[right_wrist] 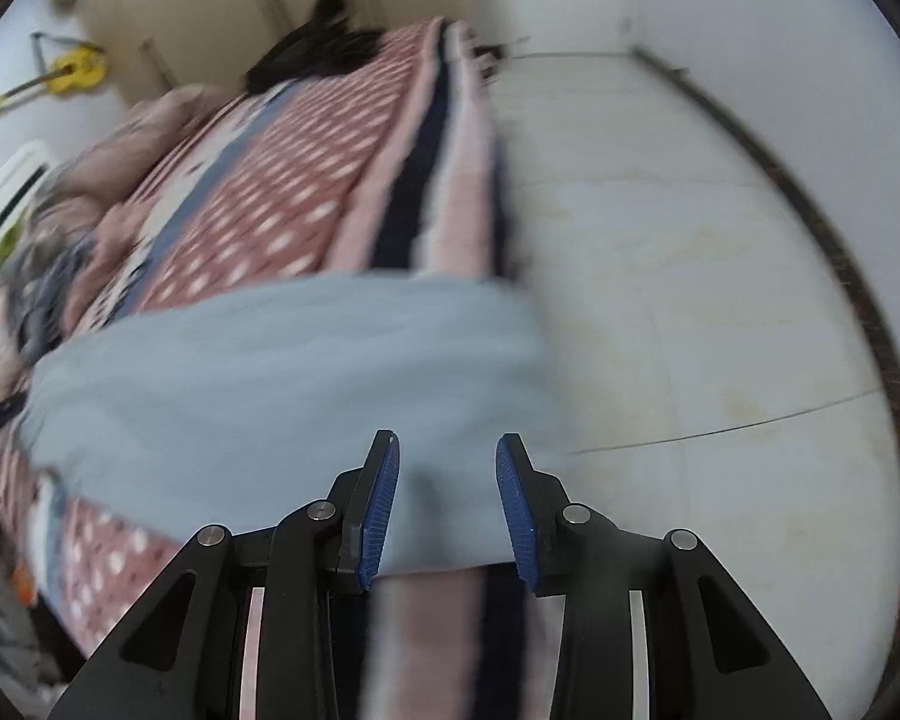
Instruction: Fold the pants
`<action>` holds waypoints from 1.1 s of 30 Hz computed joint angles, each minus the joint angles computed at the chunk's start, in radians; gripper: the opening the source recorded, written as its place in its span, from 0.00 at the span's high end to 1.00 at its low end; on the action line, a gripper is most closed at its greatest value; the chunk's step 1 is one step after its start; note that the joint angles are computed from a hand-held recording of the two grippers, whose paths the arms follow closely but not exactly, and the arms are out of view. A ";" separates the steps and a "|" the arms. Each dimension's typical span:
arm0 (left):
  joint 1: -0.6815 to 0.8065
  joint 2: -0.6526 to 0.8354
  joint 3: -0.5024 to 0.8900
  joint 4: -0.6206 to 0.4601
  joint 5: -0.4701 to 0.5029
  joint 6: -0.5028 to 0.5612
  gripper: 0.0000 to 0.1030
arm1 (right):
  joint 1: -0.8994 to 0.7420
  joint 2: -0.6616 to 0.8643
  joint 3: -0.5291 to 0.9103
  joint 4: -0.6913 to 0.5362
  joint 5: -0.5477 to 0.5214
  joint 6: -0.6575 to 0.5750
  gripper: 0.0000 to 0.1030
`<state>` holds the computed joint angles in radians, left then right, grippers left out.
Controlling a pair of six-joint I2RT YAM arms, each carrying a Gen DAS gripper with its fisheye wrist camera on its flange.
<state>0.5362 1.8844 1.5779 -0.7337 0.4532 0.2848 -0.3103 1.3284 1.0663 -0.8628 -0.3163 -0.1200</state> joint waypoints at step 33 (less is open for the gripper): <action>0.220 0.139 0.050 0.031 0.291 -0.213 0.85 | 0.623 -0.301 0.004 0.056 0.345 0.461 0.63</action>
